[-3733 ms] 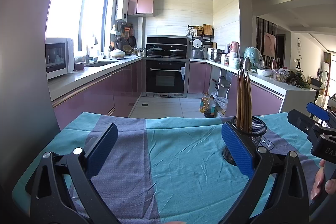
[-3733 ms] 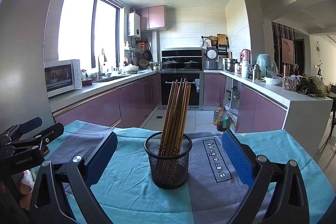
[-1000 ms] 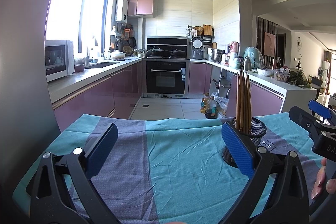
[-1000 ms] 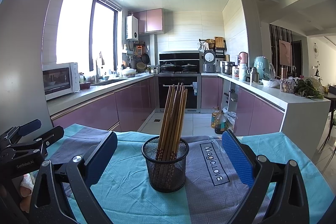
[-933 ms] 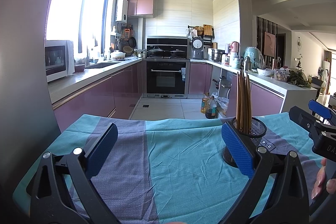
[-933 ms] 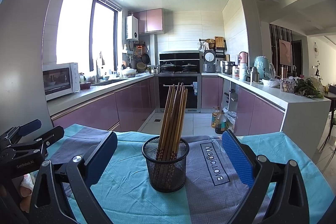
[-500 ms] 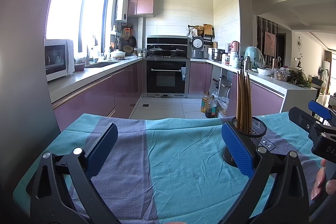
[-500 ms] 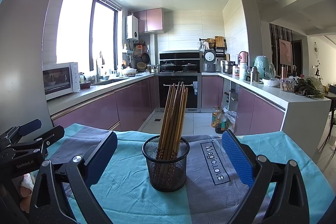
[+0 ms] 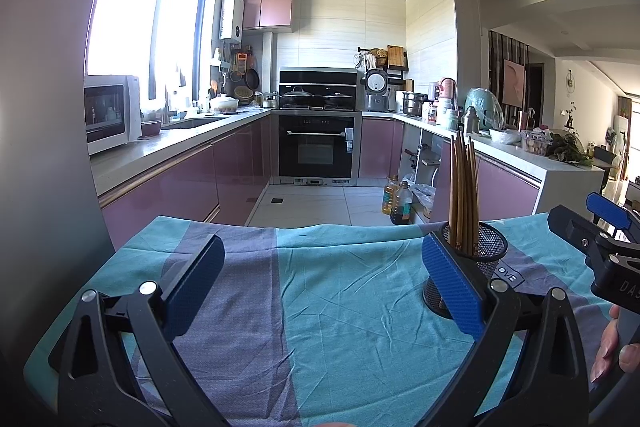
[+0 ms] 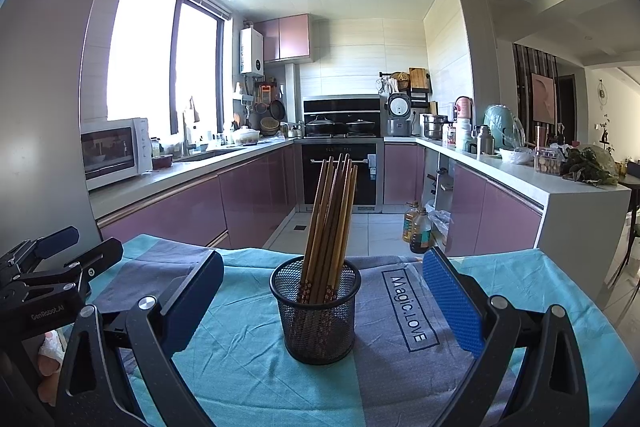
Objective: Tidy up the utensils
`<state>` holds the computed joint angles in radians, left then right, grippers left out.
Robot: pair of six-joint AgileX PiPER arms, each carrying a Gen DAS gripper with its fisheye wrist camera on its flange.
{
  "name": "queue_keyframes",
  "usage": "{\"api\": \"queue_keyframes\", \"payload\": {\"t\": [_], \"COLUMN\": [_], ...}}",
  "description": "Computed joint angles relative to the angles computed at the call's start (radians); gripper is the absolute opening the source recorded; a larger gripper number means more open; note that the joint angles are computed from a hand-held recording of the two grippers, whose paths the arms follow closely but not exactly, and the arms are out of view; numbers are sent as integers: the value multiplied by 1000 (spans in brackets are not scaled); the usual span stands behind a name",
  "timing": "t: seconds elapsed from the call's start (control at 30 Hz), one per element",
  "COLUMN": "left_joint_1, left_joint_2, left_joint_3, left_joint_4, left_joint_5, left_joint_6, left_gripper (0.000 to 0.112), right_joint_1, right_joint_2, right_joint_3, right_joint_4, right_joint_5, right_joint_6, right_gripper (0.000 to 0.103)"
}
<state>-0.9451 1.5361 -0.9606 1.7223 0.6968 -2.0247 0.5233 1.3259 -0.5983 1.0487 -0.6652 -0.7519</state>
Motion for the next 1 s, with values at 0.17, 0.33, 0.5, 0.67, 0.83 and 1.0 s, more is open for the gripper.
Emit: {"api": "queue_keyframes", "payload": {"t": [0.17, 0.33, 0.5, 0.67, 0.83, 1.0], "left_joint_1": [-2, -5, -6, -5, -6, -4], "left_joint_2": [1, 2, 3, 3, 3, 2], "left_joint_3": [-1, -3, -4, -4, -4, -5], "left_joint_4": [-1, -5, -8, -8, -7, -7], "left_joint_5": [2, 4, 4, 3, 6, 3], "left_joint_6": [1, 3, 6, 6, 6, 7], "left_gripper": [97, 97, 97, 97, 97, 97], "right_joint_1": [-4, -4, -5, -3, -5, -3], "right_joint_2": [2, 0, 0, -3, -3, -2], "right_joint_3": [2, 3, 3, 6, 7, 8], "right_joint_4": [-10, -9, -10, -6, -10, -9], "right_joint_5": [2, 0, 1, 0, 3, -2], "right_joint_6": [14, 12, 13, 12, 17, 17], "right_gripper": [96, 96, 96, 96, 96, 96]}}
